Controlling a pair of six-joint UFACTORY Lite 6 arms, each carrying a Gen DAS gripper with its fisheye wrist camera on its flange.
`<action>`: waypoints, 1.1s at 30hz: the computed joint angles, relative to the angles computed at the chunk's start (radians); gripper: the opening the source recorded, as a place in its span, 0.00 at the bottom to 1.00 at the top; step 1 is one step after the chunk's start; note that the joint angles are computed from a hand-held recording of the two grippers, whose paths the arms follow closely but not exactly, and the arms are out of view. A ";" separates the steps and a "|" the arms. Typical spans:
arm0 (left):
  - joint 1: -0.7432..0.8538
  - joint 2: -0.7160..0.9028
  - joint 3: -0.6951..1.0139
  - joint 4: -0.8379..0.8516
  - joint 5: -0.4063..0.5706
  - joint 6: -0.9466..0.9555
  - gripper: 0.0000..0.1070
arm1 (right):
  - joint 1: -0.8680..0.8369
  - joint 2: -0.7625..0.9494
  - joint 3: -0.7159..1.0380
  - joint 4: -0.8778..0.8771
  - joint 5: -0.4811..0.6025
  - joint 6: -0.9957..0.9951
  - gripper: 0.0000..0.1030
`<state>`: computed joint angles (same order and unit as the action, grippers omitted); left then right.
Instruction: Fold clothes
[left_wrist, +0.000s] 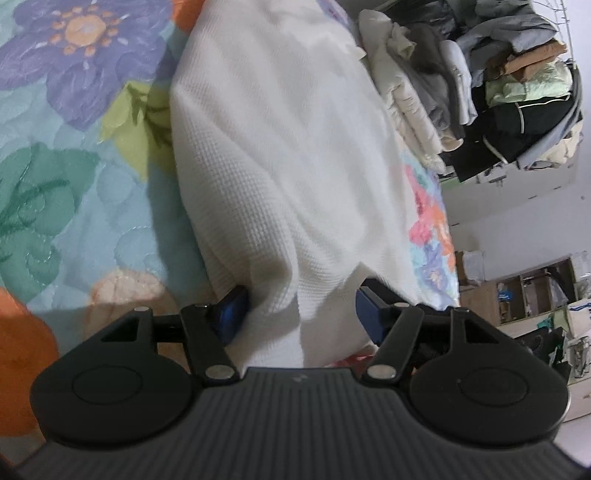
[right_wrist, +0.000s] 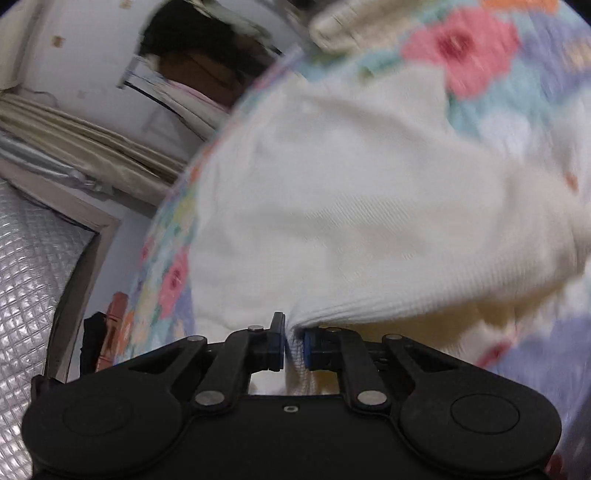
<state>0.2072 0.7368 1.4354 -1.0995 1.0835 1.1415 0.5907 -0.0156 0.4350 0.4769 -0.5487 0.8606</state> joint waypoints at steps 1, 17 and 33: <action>-0.001 -0.010 -0.015 -0.001 -0.015 0.016 0.32 | -0.009 0.005 0.000 -0.012 0.020 0.019 0.14; 0.017 0.043 0.048 -0.214 0.097 0.035 0.08 | 0.175 -0.014 -0.062 0.000 -0.045 0.165 0.52; 0.071 0.053 0.067 -0.245 0.147 0.003 0.08 | 0.276 0.040 -0.064 0.040 -0.110 0.225 0.64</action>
<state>0.2784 0.7893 1.5022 -1.3449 1.2306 1.1440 0.8667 0.0247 0.3713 0.5167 -0.6584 1.0853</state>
